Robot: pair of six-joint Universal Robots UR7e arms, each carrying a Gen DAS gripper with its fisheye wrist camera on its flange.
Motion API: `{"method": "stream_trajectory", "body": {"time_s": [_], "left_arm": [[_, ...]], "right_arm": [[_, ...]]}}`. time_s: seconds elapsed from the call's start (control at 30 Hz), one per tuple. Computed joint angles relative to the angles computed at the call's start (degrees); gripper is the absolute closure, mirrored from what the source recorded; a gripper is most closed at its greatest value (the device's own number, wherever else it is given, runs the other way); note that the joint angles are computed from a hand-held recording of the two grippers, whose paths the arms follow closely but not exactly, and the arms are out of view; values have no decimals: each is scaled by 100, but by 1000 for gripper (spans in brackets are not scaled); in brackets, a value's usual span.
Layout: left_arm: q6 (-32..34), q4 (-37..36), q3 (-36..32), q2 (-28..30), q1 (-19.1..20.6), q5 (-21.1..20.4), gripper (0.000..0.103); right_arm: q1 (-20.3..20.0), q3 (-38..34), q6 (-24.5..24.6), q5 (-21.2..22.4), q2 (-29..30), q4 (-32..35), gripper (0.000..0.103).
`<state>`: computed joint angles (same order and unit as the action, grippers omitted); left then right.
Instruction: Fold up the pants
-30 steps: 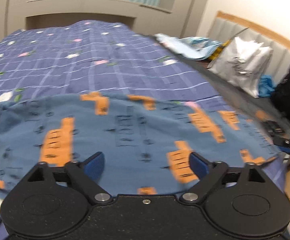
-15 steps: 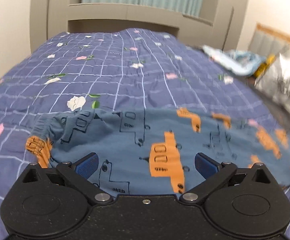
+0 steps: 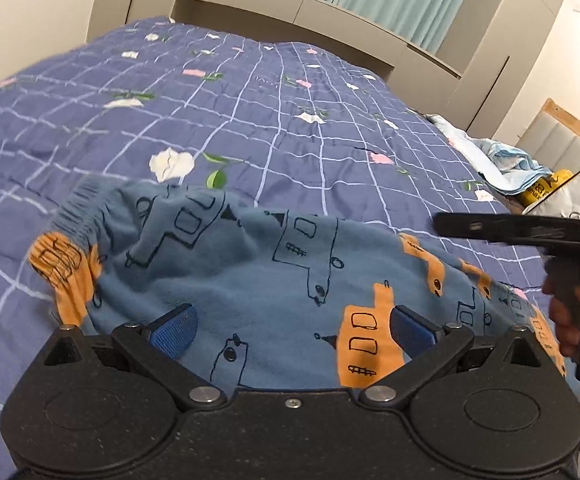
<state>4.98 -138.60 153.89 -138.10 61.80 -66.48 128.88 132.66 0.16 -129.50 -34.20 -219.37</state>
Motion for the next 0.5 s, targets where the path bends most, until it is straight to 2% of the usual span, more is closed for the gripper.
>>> {"method": "stream_trajectory", "body": {"time_s": [0.03,0.07,0.1,0.13,0.33,0.37,0.43,0.5], "left_arm": [[31,-71,9,45,68,-52,1],[27,-78,21,43,83,-58,1],[34,-73,37,33,76,-44,1],[63,-44,44,13,64,-31,1],[129,335,23,-231,51,-63,1],[136,338,26,-244,68,-80,1],[139,356,35,-275,77,-78,1],[88,438,37,-327,26,-31,1]], "right_arm": [[-15,-135,-151,2,14,271,26],[-19,-266,-269,-28,33,561,33],[-25,-365,-369,-35,45,822,48],[-28,-408,-415,-29,42,1004,57],[-172,-431,-394,405,-180,1894,63],[-183,-428,-380,448,-194,1943,69],[-186,-404,-421,513,-179,1875,95],[-116,-374,-516,422,-111,1633,97]]}}
